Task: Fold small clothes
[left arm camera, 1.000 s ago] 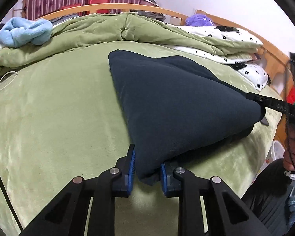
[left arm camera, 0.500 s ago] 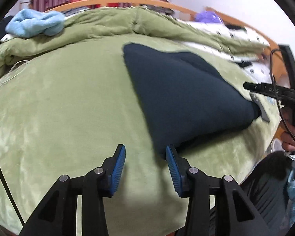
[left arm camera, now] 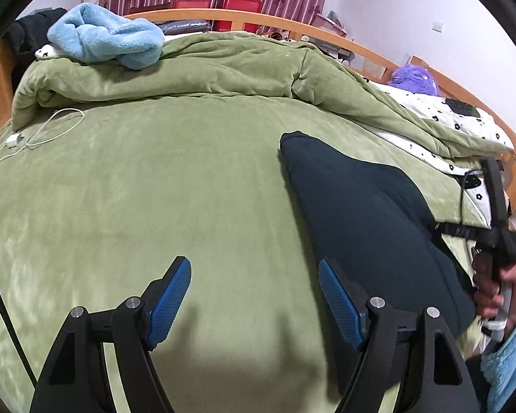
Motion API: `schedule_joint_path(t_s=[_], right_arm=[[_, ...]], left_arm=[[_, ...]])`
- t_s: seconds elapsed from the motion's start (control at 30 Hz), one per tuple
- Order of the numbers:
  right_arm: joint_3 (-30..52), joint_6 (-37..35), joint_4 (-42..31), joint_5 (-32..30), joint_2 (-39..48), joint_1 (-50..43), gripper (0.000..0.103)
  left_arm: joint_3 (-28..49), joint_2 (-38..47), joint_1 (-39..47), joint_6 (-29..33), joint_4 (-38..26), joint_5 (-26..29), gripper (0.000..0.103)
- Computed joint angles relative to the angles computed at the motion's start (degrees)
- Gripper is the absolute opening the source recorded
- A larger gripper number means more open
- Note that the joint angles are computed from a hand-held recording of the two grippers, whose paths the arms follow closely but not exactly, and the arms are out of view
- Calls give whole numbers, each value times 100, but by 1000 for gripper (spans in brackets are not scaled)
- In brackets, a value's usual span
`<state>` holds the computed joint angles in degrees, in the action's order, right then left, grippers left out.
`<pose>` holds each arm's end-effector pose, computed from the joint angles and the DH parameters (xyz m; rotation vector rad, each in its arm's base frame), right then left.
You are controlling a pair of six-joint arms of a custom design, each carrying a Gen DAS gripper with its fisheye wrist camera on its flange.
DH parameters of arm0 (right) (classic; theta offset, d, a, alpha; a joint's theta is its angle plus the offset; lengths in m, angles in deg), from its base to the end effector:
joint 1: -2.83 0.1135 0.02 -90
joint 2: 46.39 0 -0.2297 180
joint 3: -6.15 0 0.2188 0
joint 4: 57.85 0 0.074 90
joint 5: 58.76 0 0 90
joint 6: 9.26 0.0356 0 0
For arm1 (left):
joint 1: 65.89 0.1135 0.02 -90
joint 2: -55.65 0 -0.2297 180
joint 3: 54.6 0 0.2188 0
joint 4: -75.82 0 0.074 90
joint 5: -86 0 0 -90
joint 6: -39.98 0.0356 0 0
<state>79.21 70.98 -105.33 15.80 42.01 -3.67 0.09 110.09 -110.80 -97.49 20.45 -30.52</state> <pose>0.2734 -0.0216 0.1889 -0.1606 2.6204 0.2624 0.1286 -0.1058 0.2145 -0.2307 2.3894 -0.1522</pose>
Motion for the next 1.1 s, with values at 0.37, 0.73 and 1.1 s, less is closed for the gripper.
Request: schedule_joint_path(t_s=[0.37, 0.73, 1.1], right_arm=[[116, -791, 65, -481, 188, -599, 18], [-448, -1643, -669, -879, -87, -1286, 68], [-1129, -1351, -168, -628, -705, -822, 25]], left_arm=[[208, 1412, 625, 482, 1666, 1166, 76], [420, 2803, 667, 477, 2707, 2216, 76], [197, 2773, 212, 429, 3178, 1550, 36]])
